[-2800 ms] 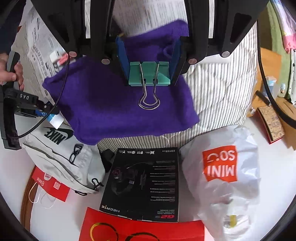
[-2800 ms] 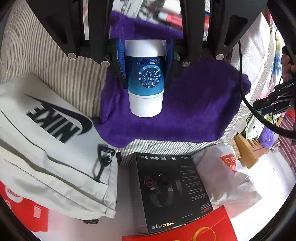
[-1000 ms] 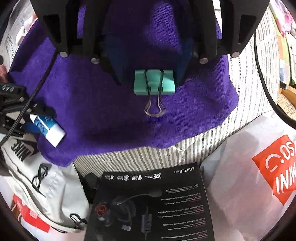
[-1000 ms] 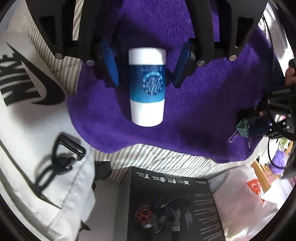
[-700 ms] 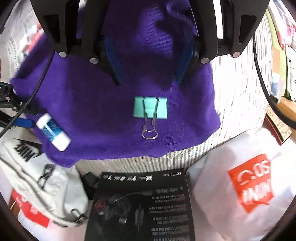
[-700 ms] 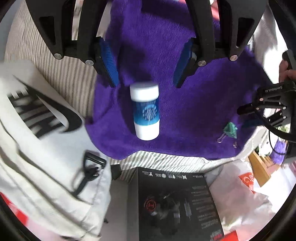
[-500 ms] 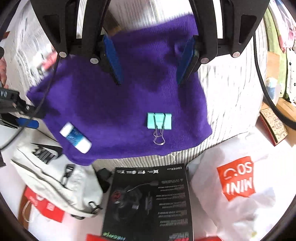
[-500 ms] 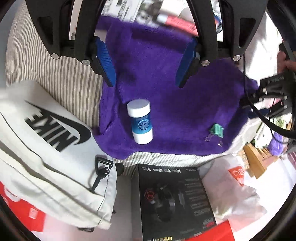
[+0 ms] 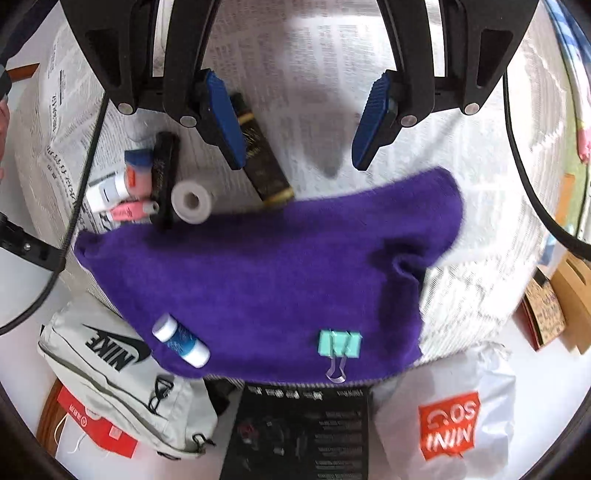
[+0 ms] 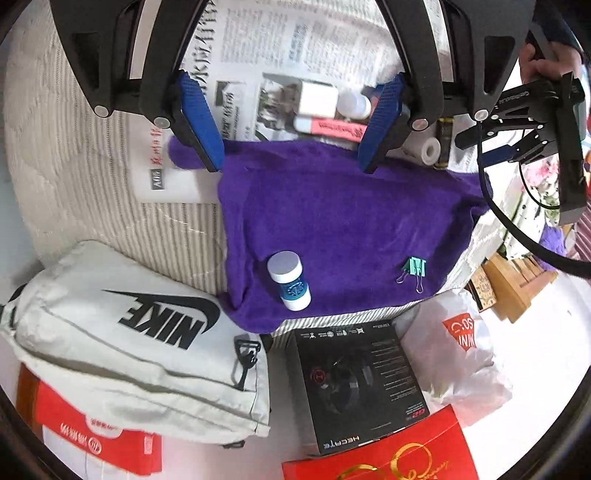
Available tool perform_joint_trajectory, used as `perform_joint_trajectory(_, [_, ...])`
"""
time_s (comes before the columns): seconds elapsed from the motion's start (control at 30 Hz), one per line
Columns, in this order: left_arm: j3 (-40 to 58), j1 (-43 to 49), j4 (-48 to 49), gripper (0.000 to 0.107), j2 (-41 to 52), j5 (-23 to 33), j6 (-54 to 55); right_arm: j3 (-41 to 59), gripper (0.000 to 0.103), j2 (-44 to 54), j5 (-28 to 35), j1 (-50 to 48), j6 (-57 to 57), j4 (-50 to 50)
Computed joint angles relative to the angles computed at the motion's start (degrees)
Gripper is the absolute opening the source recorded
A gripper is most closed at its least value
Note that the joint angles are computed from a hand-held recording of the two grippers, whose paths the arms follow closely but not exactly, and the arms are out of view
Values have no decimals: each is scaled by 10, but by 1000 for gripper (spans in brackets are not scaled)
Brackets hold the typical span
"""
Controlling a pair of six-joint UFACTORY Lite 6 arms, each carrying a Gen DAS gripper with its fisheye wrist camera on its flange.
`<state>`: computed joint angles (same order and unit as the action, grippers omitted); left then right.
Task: Organize rigid objects
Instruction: 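Grasp the black Grand Reserve tube upright with the left tool, then grasp the white charger plug with the right tool while the left tool holds the tube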
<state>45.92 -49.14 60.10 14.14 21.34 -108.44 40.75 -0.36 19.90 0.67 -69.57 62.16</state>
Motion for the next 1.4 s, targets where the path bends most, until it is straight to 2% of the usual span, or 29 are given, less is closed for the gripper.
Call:
perform_joint_trajectory(0.13, [51, -11, -22, 58, 56, -7, 24, -26, 74, -39, 6, -8, 0, -6])
perform_joint_trajectory(0.27, [92, -31, -55, 58, 97, 48, 61, -44, 74, -69, 16, -13, -4, -12])
perform_joint_trajectory(0.53, [20, -24, -24, 59, 41, 51, 6, -54, 75, -84, 20, -17, -14, -9])
perform_joint_trajectory(0.63, [19, -29, -7, 55, 41, 47, 2, -55, 75, -71, 13, -9, -24, -4])
perform_joint_trajectory(0.73, [20, -32, 14, 43, 39, 40, -3, -61, 75, -65, 7, -4, -40, 2])
perform_joint_trajectory(0.8, [21, -30, 25, 25, 37, 32, -5, -64, 75, -58, 2, -4, -43, 1])
perform_joint_trajectory(0.83, [18, -28, 27, 23, 34, 24, -3, -65, 75, -54, 1, -5, -44, -1])
perform_joint_trajectory(1.07, [25, -26, 14, 24, 40, 22, 30, -71, 75, -45, -3, -13, -65, 8])
perform_joint_trajectory(1.17, [24, -26, 36, 24, 42, 21, 8, -73, 75, -45, 3, -20, -70, 10])
perform_joint_trajectory(1.4, [7, -29, 23, 24, 23, 18, 23, -128, 75, -59, 21, -22, -186, 92])
